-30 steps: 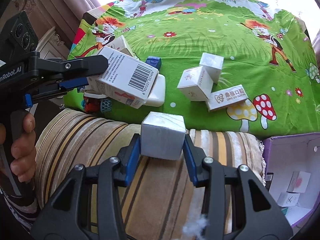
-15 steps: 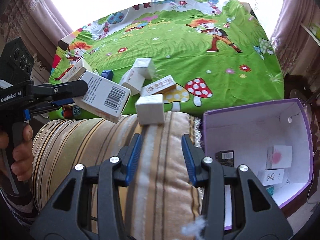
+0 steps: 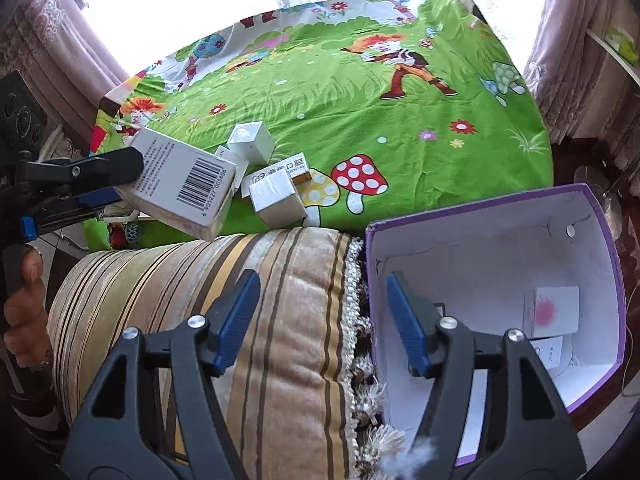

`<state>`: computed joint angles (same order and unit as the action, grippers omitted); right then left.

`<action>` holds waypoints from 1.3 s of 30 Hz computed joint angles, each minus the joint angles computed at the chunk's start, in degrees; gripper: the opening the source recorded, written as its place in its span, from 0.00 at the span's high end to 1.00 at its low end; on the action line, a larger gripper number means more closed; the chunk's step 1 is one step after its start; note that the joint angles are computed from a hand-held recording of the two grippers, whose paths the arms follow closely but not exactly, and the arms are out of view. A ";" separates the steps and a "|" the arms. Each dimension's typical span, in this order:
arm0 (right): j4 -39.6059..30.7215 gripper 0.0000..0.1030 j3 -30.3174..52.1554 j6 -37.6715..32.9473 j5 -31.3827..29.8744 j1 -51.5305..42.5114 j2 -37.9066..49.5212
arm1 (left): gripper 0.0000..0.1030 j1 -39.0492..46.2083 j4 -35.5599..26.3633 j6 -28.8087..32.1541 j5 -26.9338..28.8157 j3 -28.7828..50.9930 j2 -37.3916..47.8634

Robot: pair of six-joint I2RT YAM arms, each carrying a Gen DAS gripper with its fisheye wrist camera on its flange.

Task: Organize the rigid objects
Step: 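Lift the barcode box with the left tool while the right tool carries the cube toward the purple box, then open both tools over the purple box to drop the barcode box and cube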

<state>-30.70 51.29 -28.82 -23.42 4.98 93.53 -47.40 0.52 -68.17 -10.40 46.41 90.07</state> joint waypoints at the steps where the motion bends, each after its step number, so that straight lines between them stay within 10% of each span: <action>1: 0.41 0.33 0.73 -0.19 0.98 1.96 1.12 | 0.57 0.17 -0.08 -0.29 -0.39 -0.89 -1.03; 15: 2.90 0.30 13.47 -0.04 9.88 16.34 18.97 | 0.57 3.43 2.31 -3.68 -1.75 -11.34 -9.55; 18: 2.14 0.57 14.66 -0.03 9.51 16.53 20.64 | 0.57 3.53 2.83 -3.49 -1.31 -11.07 -8.68; 21: 2.75 0.57 13.45 0.04 8.55 15.80 19.34 | 0.57 3.24 2.43 -3.17 -1.23 -9.95 -7.82; 39: 3.23 0.57 3.86 -6.15 2.54 -12.61 6.05 | 0.57 -1.42 4.11 0.06 5.92 12.54 16.98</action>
<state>-27.46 55.15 -34.97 -20.88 -7.63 99.58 -48.82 4.63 -68.11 -4.48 58.95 107.05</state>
